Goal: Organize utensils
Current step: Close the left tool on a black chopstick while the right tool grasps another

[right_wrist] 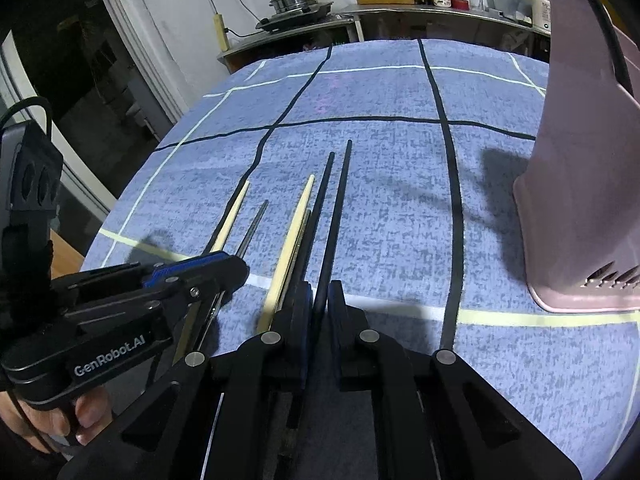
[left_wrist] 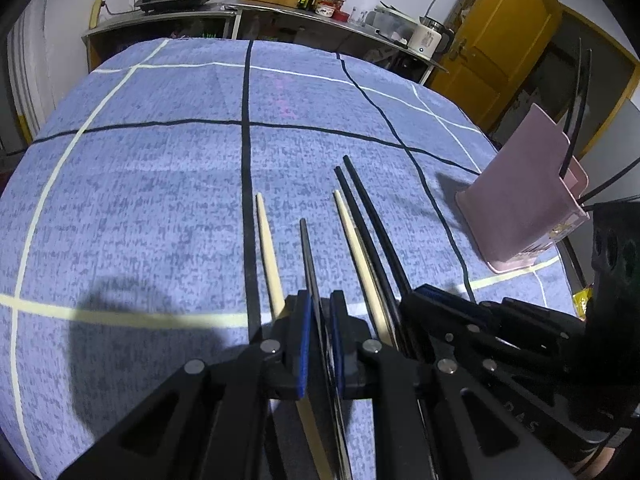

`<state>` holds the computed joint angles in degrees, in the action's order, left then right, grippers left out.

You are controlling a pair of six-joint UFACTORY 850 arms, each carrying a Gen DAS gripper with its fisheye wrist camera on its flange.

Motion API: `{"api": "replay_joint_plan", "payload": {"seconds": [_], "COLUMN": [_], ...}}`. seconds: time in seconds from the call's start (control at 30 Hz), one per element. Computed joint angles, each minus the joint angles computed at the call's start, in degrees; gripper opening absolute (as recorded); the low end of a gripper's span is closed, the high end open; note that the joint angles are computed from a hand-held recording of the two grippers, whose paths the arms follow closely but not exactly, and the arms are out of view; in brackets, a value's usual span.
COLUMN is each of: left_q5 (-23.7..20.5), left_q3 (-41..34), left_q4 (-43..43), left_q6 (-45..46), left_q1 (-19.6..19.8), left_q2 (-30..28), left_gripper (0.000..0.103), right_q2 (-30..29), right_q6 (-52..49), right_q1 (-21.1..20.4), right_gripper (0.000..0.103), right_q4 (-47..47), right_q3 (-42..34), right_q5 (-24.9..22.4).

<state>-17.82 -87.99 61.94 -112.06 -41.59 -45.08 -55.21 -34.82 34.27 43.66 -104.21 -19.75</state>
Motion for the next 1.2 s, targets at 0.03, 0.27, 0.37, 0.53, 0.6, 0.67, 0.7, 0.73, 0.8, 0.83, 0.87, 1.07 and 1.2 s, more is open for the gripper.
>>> {"api": "replay_joint_plan", "payload": {"seconds": [0.03,0.27,0.37,0.53,0.6,0.67,0.7,0.73,0.8,0.83,0.87,1.07,1.2], "left_q5": [-0.34,0.29,0.28,-0.23,-0.18,0.21,0.38,0.53,0.49,0.34,0.29,-0.32,-0.57], "left_q3": [-0.3,1.25,1.5,0.13,-0.23,-0.35,-0.28,-0.18,-0.15,-0.29,-0.32,-1.29,-2.3], "left_q4": [-0.42,2.15,2.53,-4.24,-6.09,-6.74,-6.53,-6.16,-5.89,-6.1,-6.28,-9.04,-12.06], "left_q6": [0.74,-2.9,-3.45,3.83,5.94,6.43,6.14,5.71,5.41,5.75,6.01,9.69,13.25], "left_q1": [-0.05,-0.39,-0.5,-0.27,-0.11,0.06,0.11,0.13,0.1,0.08,0.11,0.14,0.35], "left_q2": [-0.17,0.66,0.8,0.28,0.15,0.11,0.13,0.16,0.15,0.07,0.06,-0.44,-0.93], "left_gripper": [0.012,0.008,0.008,0.008,0.008,0.008,0.008,0.008,0.008,0.008,0.008,0.008,0.008], "right_q2": [0.3,5.06,5.52,2.93,1.65,0.24,-0.03,-0.68,-2.02,-2.68,-3.31,-5.67,-6.13], "right_q6": [0.14,-2.31,0.01,7.88,9.33,12.19,12.81,13.34,13.75,14.53,14.93,14.89,14.2], "right_q1": [0.0,-0.72,-0.84,-0.19,-0.12,0.03,0.11,0.16,0.2,0.24,0.26,0.05,-0.18], "right_gripper": [0.007,0.006,0.006,0.007,0.007,0.007,0.007,0.008,0.008,0.008,0.008,0.006,0.006], "right_q4": [-0.03,5.13,2.02,-8.6,-10.51,-13.92,-14.73,-15.68,-16.93,-18.05,-18.6,-18.22,-17.19], "right_q3": [0.51,8.54,8.86,3.99,1.73,-0.91,-1.42,-2.58,-4.8,-6.03,-7.13,-11.3,-12.23], "right_q5": [0.31,2.89,2.02,0.53,-0.39,-1.55,-1.68,-2.14,-3.02,-3.6,-4.11,-6.64,-7.74]}}
